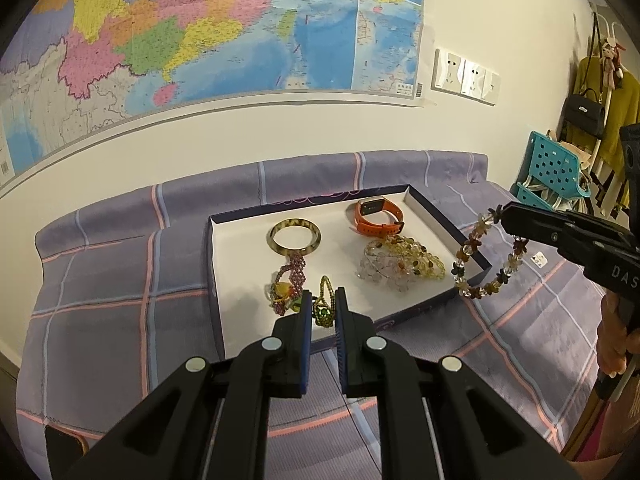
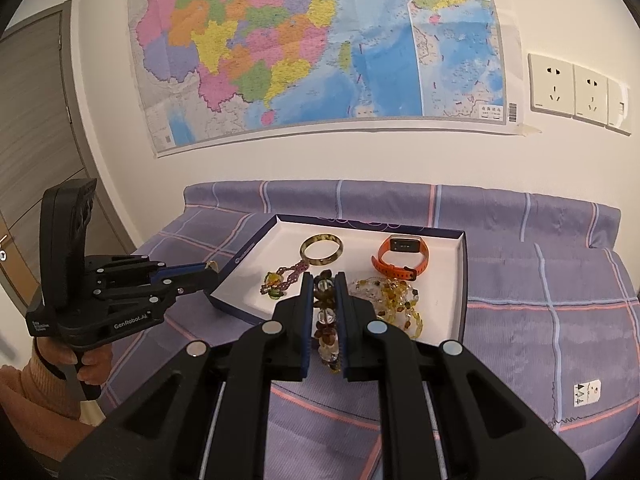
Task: Organize jewelry
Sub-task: 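Carry the bead bracelet over the tray with the right tool while the left tool carries the charm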
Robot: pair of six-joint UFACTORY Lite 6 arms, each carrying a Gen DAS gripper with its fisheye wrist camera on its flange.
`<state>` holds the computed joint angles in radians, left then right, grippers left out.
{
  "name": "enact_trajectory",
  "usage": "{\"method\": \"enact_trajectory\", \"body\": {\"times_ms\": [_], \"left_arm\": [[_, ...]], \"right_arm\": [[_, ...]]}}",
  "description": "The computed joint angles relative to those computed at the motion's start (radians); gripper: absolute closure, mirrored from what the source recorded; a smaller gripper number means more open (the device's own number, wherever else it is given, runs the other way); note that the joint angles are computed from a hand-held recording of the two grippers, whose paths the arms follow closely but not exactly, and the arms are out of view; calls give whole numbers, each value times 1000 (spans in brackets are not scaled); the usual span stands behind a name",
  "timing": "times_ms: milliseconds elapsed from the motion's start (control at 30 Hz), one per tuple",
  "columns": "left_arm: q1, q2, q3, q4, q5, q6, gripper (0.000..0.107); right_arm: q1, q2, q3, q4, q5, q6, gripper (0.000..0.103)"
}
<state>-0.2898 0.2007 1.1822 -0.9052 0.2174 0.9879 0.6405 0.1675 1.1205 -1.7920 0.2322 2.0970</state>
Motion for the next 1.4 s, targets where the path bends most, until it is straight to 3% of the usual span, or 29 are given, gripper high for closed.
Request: {"method": "enact_trajectory", "body": {"times_ms": [1000,1400], "left_arm": [[-7,273,286,449,1,-481,98],[-2,342,360,525,22,-570,98]], "right_arm": [[-105,310,326,305,-117,-334,92],[-127,388,396,508,-128,-529,92]]}}
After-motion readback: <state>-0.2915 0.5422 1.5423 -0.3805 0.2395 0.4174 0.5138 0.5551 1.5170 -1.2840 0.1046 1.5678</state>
